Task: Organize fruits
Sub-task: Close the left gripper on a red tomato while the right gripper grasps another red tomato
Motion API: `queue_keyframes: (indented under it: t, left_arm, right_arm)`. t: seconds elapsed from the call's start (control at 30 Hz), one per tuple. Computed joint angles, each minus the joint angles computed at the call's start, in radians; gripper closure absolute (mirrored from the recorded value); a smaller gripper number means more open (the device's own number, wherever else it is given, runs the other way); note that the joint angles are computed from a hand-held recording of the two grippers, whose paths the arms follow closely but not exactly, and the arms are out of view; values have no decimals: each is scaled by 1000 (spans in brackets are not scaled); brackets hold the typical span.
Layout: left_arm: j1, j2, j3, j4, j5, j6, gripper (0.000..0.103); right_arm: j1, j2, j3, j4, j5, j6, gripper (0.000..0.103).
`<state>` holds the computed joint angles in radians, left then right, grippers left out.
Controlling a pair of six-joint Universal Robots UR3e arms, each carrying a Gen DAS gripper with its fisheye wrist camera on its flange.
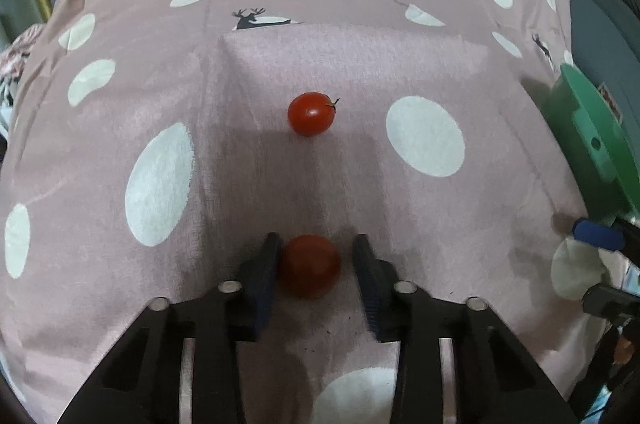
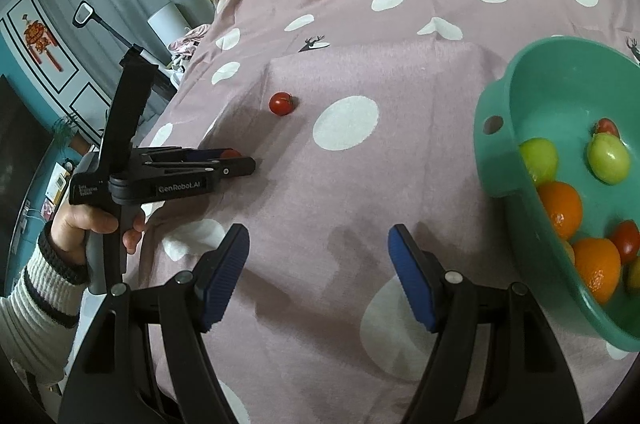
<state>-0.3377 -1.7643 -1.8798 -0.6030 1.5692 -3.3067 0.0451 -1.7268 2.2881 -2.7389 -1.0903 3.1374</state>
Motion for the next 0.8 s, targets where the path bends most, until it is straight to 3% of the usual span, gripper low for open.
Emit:
queue_keyframes:
  t: [0.2, 0.37, 0.67, 0.8]
  left_arm:
    - [29, 34, -70, 76, -34, -30, 74]
    - [95, 94, -159, 176, -141, -44, 75]
    - [206, 210, -257, 312, -213, -60, 75]
    - [250, 201, -266, 356, -230, -53, 75]
  right_arm:
    - [25, 29, -37, 16, -28, -4, 31]
    - [83, 118, -134, 26, -74, -3, 31]
    - [204, 442, -526, 81, -157, 10, 32]
    - [258, 630, -789, 178, -226, -6, 33]
